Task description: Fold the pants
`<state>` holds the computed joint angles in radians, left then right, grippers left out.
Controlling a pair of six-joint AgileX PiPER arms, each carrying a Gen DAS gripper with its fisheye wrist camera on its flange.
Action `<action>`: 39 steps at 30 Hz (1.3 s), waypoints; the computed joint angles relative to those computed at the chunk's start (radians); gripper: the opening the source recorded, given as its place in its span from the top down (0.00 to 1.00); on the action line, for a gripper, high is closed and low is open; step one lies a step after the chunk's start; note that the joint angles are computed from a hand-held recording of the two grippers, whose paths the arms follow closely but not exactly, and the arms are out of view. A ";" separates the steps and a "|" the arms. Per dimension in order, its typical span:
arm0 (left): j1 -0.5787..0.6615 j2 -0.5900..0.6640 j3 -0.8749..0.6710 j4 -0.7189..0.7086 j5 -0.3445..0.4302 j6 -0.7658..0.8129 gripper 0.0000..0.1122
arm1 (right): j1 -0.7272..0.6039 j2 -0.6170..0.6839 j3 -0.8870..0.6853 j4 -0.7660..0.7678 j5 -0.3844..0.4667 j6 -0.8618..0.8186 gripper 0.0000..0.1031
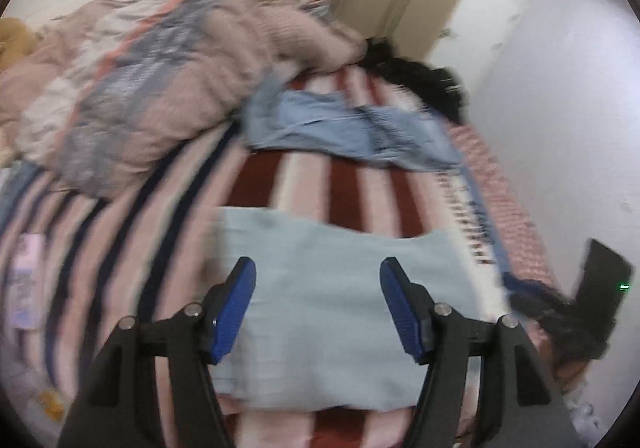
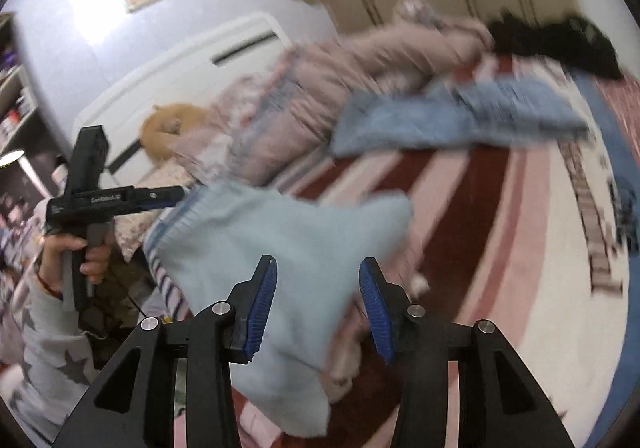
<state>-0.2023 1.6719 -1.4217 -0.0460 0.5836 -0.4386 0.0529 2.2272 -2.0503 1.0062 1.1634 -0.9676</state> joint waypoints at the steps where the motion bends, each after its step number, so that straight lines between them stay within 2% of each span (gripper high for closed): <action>1: -0.008 0.001 0.024 -0.048 -0.049 0.060 0.46 | 0.011 -0.001 0.003 0.011 0.014 -0.028 0.62; 2: -0.011 0.010 0.029 -0.057 -0.057 0.084 0.46 | 0.018 -0.001 0.006 0.013 0.022 -0.044 0.62; 5: 0.002 0.083 0.009 -0.004 0.001 0.043 0.46 | 0.064 0.011 0.025 -0.038 0.005 -0.056 0.62; 10: 0.046 0.071 0.144 -0.097 -0.135 0.124 0.46 | 0.091 0.050 0.096 -0.050 -0.074 -0.122 0.63; 12: 0.043 0.067 0.165 -0.090 -0.158 0.118 0.46 | 0.086 0.060 0.120 -0.030 -0.088 -0.160 0.63; 14: 0.021 0.065 0.166 -0.002 -0.162 0.037 0.46 | 0.090 0.044 0.161 -0.022 -0.124 -0.201 0.63; 18: -0.038 0.065 0.143 0.193 -0.129 -0.168 0.44 | 0.098 0.019 0.182 -0.022 -0.137 -0.210 0.58; 20: -0.066 0.063 0.128 0.259 -0.106 -0.242 0.39 | 0.087 -0.007 0.222 0.012 -0.145 -0.251 0.58; 24: -0.147 0.056 0.097 0.379 -0.070 -0.369 0.39 | 0.061 -0.067 0.313 0.061 -0.174 -0.332 0.58; 25: -0.183 0.057 0.078 0.438 -0.046 -0.428 0.39 | 0.048 -0.087 0.341 0.070 -0.178 -0.355 0.57; 27: -0.245 0.063 0.041 0.528 0.002 -0.511 0.36 | 0.020 -0.122 0.390 0.087 -0.178 -0.391 0.47; 29: -0.332 0.078 -0.015 0.636 0.068 -0.608 0.30 | -0.027 -0.159 0.446 0.124 -0.169 -0.449 0.42; 32: -0.462 0.120 -0.117 0.772 0.177 -0.712 0.26 | -0.111 -0.222 0.532 0.159 -0.159 -0.535 0.41; 34: -0.560 0.169 -0.207 0.871 0.264 -0.777 0.23 | -0.177 -0.270 0.596 0.196 -0.165 -0.609 0.34; 36: -0.639 0.220 -0.292 0.947 0.339 -0.824 0.20 | -0.250 -0.318 0.657 0.240 -0.166 -0.693 0.23; 37: -0.693 0.267 -0.363 0.998 0.403 -0.850 0.18 | -0.292 -0.339 0.683 0.263 -0.162 -0.730 0.21; 39: -0.765 0.334 -0.457 1.078 0.476 -0.900 0.12 | -0.377 -0.368 0.713 0.299 -0.142 -0.777 0.16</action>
<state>-0.9673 2.0059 -1.8792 1.0320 1.0598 -1.3386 -0.3244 1.8594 -1.3375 1.3049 1.0211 -1.7441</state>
